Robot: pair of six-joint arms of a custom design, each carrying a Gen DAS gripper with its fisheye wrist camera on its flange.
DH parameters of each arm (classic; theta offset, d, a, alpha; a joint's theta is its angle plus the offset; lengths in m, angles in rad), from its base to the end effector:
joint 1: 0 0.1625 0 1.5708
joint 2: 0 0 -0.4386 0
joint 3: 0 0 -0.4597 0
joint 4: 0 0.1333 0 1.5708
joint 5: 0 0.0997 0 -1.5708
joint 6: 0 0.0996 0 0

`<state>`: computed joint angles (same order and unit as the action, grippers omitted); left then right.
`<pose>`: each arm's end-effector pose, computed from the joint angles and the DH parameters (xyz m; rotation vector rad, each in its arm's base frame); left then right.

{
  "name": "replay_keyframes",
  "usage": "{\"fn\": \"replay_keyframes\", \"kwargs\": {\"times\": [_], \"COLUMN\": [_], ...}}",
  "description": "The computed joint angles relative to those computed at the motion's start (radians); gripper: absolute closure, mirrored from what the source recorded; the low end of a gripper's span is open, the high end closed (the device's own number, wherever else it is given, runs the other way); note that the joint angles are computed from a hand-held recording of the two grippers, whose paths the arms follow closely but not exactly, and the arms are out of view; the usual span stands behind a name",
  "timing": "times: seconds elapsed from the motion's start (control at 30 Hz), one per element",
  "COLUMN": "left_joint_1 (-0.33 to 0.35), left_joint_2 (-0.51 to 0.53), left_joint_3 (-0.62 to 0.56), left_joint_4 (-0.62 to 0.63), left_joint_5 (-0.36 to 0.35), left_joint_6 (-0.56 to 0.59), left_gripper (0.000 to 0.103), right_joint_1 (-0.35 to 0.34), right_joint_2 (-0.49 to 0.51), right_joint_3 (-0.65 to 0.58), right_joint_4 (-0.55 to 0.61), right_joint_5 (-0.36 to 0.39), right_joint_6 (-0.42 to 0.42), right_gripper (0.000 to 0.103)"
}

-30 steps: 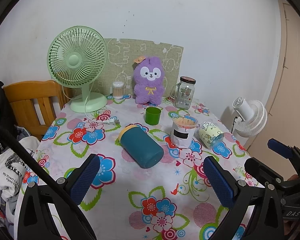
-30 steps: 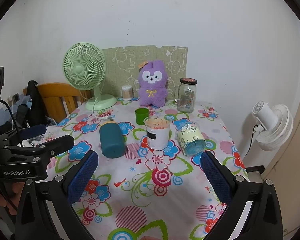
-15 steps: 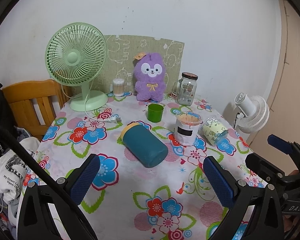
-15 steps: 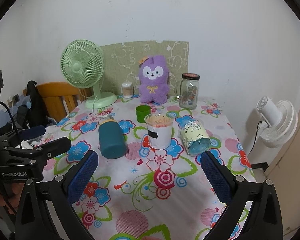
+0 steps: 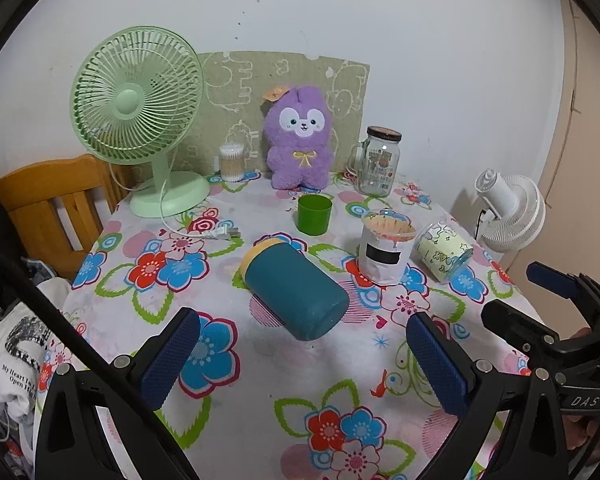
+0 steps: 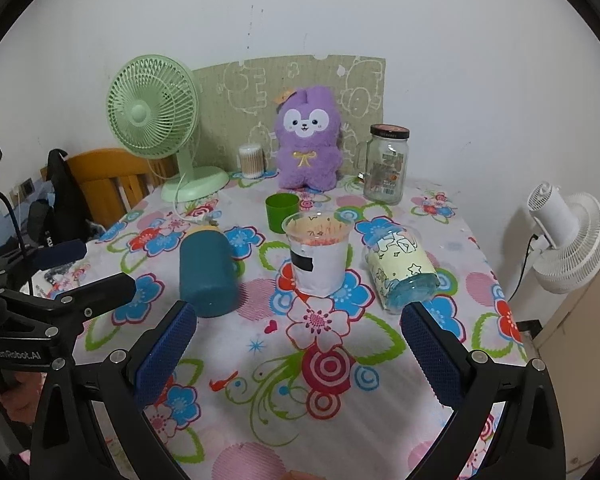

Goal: Flip cup upside down
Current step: 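Move the right gripper toward the white paper cup and open it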

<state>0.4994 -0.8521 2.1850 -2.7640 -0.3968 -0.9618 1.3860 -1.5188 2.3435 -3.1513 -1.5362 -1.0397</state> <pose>-0.3227 -0.4326 -0.0061 0.2188 2.1529 -1.1431 0.0470 -0.4927 0.2589 1.0938 -2.3580 0.8703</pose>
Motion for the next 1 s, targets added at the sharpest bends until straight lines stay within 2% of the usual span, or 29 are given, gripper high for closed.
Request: {"fn": "replay_keyframes", "kwargs": {"times": [0.4, 0.67, 0.83, 1.0], "left_joint_1": [0.069, 0.126, 0.17, 0.207], "left_joint_2": [0.05, 0.089, 0.105, 0.118], "left_joint_3": [-0.043, -0.093, -0.127, -0.167], "left_joint_4": [-0.167, -0.238, -0.336, -0.353], "left_joint_5": [0.008, 0.025, -0.047, -0.084], "left_joint_6": [0.249, 0.469, 0.661, 0.756], "left_gripper": [0.0, 0.0, 0.0, 0.0], "right_joint_1": [0.031, 0.041, 0.053, 0.057], "right_joint_2": [0.123, 0.206, 0.262, 0.306], "right_joint_3": [-0.074, -0.158, -0.197, -0.231], "right_joint_4": [-0.053, -0.024, -0.039, -0.038], "right_joint_5": [-0.039, -0.071, -0.109, -0.131], "right_joint_6": [-0.018, 0.061, 0.049, 0.036], "right_gripper": [0.0, 0.0, 0.0, 0.0]}}
